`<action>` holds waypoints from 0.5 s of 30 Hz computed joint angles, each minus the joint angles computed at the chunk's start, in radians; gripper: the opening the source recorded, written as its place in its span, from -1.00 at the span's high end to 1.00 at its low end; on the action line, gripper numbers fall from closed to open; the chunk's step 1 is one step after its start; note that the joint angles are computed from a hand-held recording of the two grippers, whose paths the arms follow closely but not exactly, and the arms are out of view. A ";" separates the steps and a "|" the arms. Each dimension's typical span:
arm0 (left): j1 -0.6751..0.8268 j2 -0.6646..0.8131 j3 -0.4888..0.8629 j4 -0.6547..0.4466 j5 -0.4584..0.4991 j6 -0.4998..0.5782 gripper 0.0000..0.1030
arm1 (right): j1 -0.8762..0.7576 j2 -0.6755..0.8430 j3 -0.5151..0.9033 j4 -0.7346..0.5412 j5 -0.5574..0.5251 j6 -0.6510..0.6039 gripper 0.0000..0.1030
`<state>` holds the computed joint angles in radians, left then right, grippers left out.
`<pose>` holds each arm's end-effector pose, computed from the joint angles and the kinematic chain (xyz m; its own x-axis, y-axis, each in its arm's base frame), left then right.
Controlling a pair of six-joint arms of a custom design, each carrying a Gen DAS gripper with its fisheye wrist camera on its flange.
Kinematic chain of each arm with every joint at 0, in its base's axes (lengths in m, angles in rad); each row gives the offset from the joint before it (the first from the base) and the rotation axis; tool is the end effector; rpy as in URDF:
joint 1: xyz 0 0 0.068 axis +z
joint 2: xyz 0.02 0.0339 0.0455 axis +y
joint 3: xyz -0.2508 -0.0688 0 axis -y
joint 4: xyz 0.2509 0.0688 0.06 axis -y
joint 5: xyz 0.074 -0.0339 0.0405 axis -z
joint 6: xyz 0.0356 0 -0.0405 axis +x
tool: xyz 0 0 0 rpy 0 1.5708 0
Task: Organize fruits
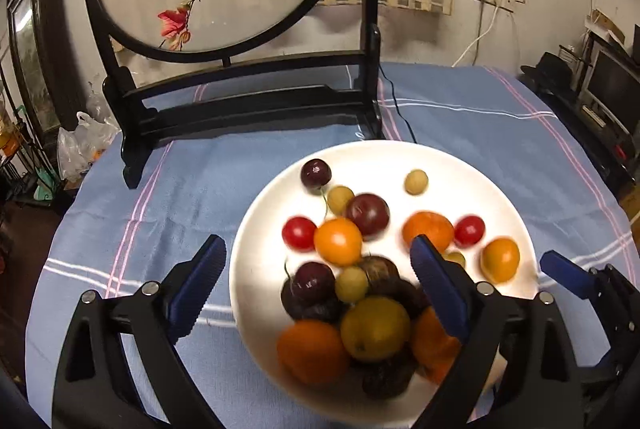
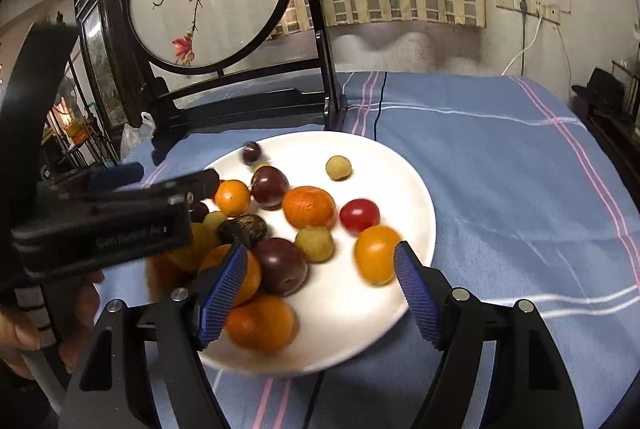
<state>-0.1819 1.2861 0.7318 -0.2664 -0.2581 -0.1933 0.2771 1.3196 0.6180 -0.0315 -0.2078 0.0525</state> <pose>0.2656 -0.0396 0.1938 -0.7069 -0.0588 -0.7049 -0.1345 0.9895 0.0523 0.2566 0.0806 0.1675 -0.6645 -0.1356 -0.7348 -0.3808 0.9076 0.1769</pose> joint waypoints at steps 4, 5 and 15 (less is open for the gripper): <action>-0.012 -0.125 -0.061 -0.060 -0.002 -0.013 -0.78 | -0.007 -0.113 -0.040 -0.083 -0.016 0.047 -0.84; -0.018 -0.156 -0.076 -0.077 -0.004 -0.020 -0.79 | -0.002 -0.141 -0.055 -0.094 -0.012 0.051 -0.85; -0.100 -0.618 -0.263 -0.379 -0.027 -0.123 -0.90 | 0.166 -0.497 -0.204 -0.386 0.153 0.088 -0.93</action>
<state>-0.2819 0.6678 0.4683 -0.6452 -0.2848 -0.3160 0.4426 0.8225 0.4139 -0.4178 -0.0548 0.1402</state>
